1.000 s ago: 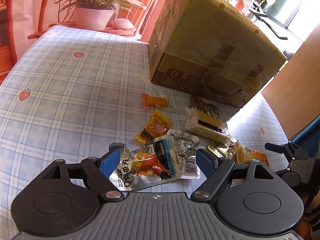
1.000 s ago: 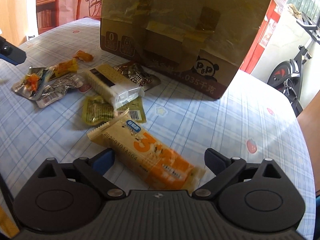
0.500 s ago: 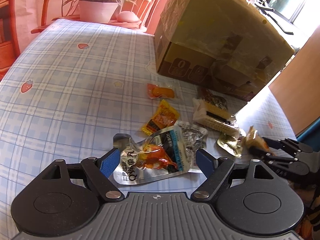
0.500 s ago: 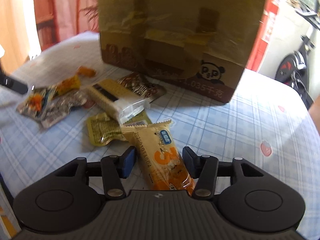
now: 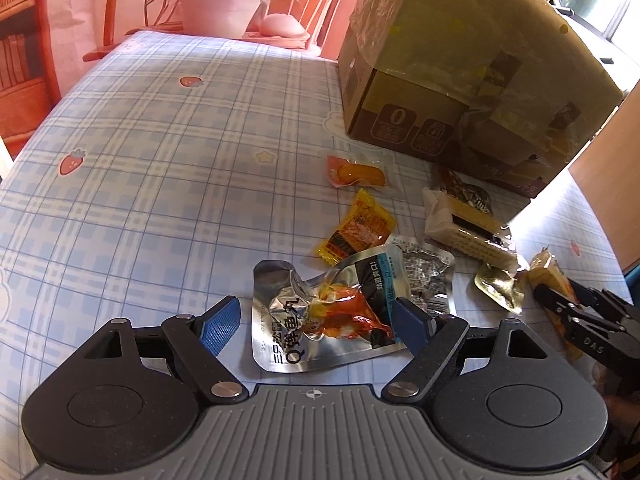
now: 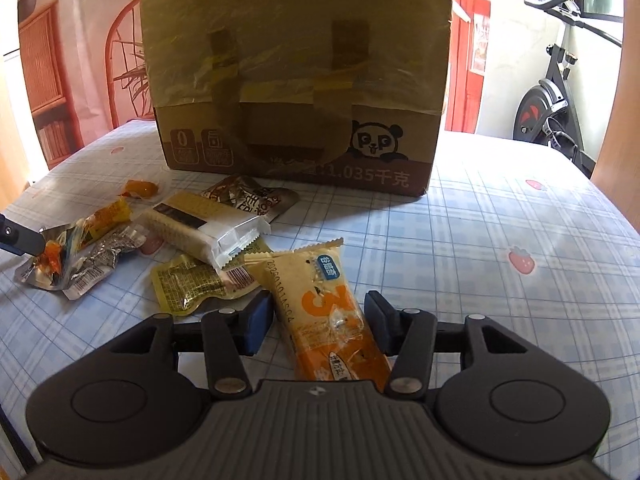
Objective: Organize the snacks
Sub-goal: 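Grasp the silver sausage packet with the left tool while the right tool grasps the yellow-orange bar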
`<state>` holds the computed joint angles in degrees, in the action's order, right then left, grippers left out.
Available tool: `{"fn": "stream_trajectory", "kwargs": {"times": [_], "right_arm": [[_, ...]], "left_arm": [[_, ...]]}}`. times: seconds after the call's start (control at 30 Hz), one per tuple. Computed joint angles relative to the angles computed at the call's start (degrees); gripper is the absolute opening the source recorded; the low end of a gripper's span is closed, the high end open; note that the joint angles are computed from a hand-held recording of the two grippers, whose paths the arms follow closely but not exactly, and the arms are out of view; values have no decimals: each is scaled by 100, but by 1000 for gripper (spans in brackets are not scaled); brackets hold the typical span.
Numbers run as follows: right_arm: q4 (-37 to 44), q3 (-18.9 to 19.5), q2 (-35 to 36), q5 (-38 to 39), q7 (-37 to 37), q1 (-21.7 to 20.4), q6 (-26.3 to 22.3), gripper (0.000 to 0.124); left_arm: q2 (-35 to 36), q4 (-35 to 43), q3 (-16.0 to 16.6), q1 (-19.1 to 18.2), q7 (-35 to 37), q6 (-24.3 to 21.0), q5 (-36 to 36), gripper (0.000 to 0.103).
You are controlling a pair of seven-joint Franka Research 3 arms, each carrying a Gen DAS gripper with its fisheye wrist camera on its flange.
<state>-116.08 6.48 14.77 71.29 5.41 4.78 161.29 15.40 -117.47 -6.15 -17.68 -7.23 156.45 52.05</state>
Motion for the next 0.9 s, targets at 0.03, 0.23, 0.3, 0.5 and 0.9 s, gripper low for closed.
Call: {"fn": "stream_trajectory", "kwargs": {"times": [0.03, 0.23, 0.3, 0.5, 0.9], "right_arm": [[5, 8, 8, 44, -33, -14, -17, 54], [37, -5, 36, 44, -20, -29, -76, 54], [33, -5, 29, 56, -25, -39, -100, 54], [43, -12, 35, 63, -18, -38, -118, 54], [45, -15, 34, 54, -1, -38, -134, 54]], "left_arm": [[18, 16, -10, 7, 42, -25, -38, 85], [40, 43, 23, -76, -10, -167, -17, 84], [45, 125, 14, -182, -155, -652, 48, 83], [77, 149, -51, -116, -217, -686, 177, 83], [268, 366, 9, -228, -308, -646, 777, 63]]}}
